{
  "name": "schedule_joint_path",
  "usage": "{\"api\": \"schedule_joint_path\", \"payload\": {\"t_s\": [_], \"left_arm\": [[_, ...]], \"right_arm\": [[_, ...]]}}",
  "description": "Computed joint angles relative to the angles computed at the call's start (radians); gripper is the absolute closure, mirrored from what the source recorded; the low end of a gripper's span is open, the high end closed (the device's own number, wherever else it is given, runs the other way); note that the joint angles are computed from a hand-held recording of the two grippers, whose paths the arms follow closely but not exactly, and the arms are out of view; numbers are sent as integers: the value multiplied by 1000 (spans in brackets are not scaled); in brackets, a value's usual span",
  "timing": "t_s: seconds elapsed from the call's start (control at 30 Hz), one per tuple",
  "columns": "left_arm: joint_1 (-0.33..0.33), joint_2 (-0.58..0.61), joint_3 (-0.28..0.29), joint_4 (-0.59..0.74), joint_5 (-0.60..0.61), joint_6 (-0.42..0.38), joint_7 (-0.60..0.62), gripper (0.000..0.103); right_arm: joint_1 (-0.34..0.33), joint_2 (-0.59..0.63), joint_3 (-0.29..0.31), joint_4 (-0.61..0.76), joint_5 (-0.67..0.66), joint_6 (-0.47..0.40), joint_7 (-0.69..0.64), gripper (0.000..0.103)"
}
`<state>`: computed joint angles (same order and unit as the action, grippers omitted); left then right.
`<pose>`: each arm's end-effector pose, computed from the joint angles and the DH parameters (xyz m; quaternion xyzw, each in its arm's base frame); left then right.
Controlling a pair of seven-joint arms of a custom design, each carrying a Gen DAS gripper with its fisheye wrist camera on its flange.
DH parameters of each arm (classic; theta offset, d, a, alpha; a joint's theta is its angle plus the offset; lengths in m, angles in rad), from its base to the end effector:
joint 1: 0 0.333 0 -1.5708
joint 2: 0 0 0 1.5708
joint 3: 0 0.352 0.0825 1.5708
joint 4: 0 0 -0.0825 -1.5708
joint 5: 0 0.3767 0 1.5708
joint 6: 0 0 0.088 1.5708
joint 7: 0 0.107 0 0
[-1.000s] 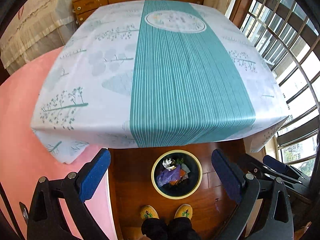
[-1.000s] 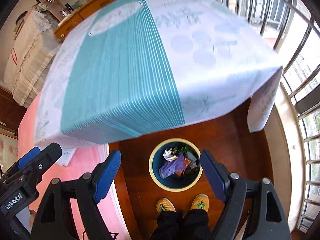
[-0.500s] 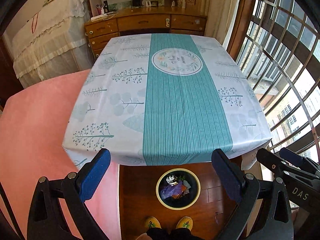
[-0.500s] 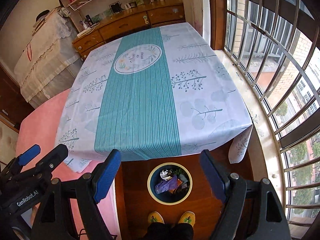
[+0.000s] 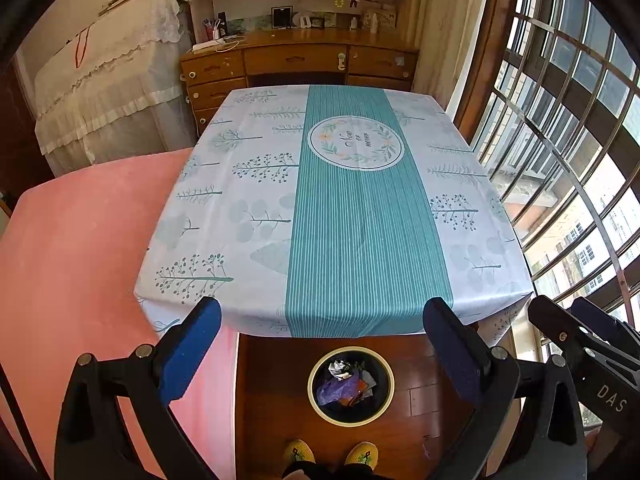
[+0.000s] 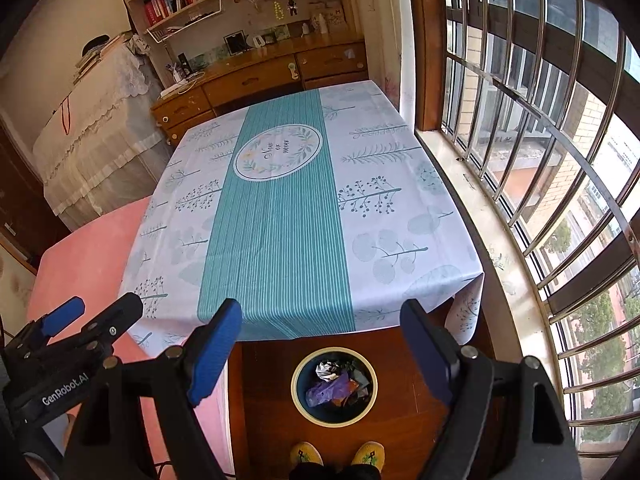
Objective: Collect trash
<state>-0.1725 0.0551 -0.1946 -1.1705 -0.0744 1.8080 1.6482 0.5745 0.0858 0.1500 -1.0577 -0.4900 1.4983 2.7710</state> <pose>0.5225 -0.2016 0.8449 -0.5105 0.8093 -0.2557 0.1379 0.4402 0.3093 0.8500 -0.4454 0.8485 -0.1952 0.2088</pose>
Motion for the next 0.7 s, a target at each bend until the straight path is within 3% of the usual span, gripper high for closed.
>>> {"api": "schedule_joint_path", "payload": {"t_s": [0.7], "left_arm": [[-5, -39, -2, -44, 16, 2, 6, 3]], "right_arm": [[18, -1, 5, 7, -12, 5, -10, 21]]}}
